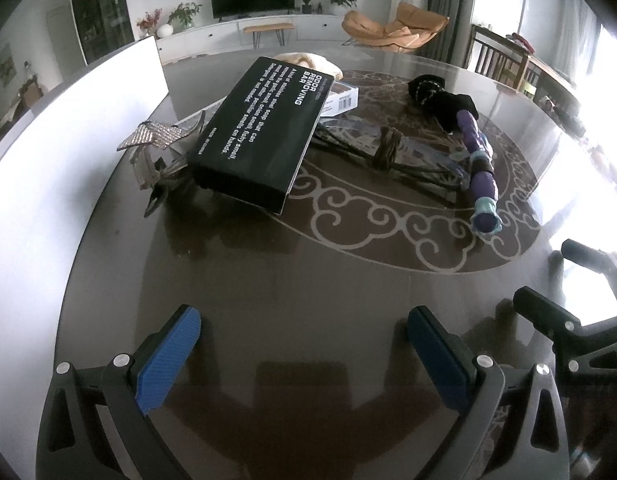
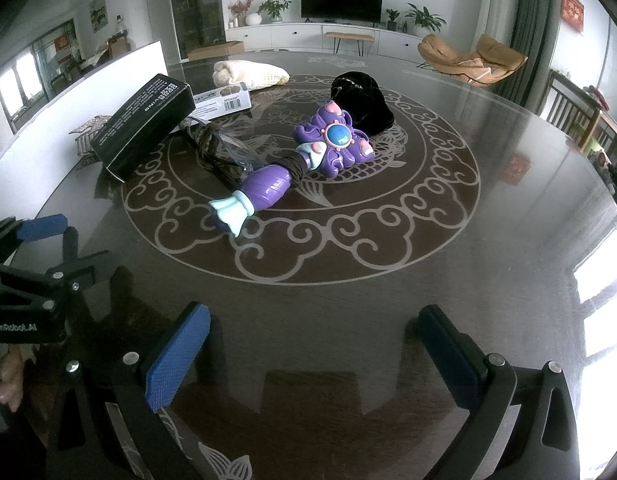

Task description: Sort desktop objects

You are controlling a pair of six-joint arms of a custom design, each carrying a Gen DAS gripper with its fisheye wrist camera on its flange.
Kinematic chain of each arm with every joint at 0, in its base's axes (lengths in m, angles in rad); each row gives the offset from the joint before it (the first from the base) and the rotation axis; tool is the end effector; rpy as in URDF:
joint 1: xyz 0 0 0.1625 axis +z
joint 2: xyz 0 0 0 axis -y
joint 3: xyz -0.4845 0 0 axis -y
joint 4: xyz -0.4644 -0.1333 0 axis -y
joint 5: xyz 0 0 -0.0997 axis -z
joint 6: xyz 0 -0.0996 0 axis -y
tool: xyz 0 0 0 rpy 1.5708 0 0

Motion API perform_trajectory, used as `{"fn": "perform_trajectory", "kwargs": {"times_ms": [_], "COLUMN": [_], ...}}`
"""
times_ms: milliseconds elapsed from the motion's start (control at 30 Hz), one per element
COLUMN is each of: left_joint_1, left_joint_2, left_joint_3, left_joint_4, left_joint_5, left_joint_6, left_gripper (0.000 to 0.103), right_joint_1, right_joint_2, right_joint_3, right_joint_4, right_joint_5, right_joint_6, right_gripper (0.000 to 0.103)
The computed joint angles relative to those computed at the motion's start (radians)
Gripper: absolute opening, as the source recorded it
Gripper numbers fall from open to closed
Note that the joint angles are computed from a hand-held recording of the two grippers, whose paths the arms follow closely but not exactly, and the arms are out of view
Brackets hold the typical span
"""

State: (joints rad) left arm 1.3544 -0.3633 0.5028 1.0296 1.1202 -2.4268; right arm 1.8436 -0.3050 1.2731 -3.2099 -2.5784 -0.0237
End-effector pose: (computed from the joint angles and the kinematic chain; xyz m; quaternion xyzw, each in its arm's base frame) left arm -0.0112 -0.8740 0.1486 0.3890 0.8735 -0.1345 0.2601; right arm 0.2727 -0.7924 -0.0542 -0.0351 -0.8413 0.3427 0.4165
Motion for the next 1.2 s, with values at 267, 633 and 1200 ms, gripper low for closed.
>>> {"fn": "perform_trajectory", "kwargs": {"times_ms": [267, 633, 1200], "left_joint_1": [0.001, 0.002, 0.012], "left_joint_2": [0.003, 0.001, -0.002], "left_joint_3": [-0.004, -0.003, -0.018], "left_joint_4": [-0.006, -0.009, -0.013], "left_joint_5": [0.003, 0.006, -0.012], "left_joint_6": [0.005, 0.008, -0.017], "left_gripper": [0.103, 0.103, 0.103], "right_joint_1": [0.0, 0.0, 0.001], "right_joint_2": [0.0, 0.0, -0.001], "right_joint_3": [0.0, 0.0, 0.001], "right_joint_4": [0.0, 0.001, 0.002], "right_joint_5": [0.0, -0.001, -0.001], "right_joint_6": [0.0, 0.001, 0.003], "right_gripper": [0.103, 0.103, 0.103]}}
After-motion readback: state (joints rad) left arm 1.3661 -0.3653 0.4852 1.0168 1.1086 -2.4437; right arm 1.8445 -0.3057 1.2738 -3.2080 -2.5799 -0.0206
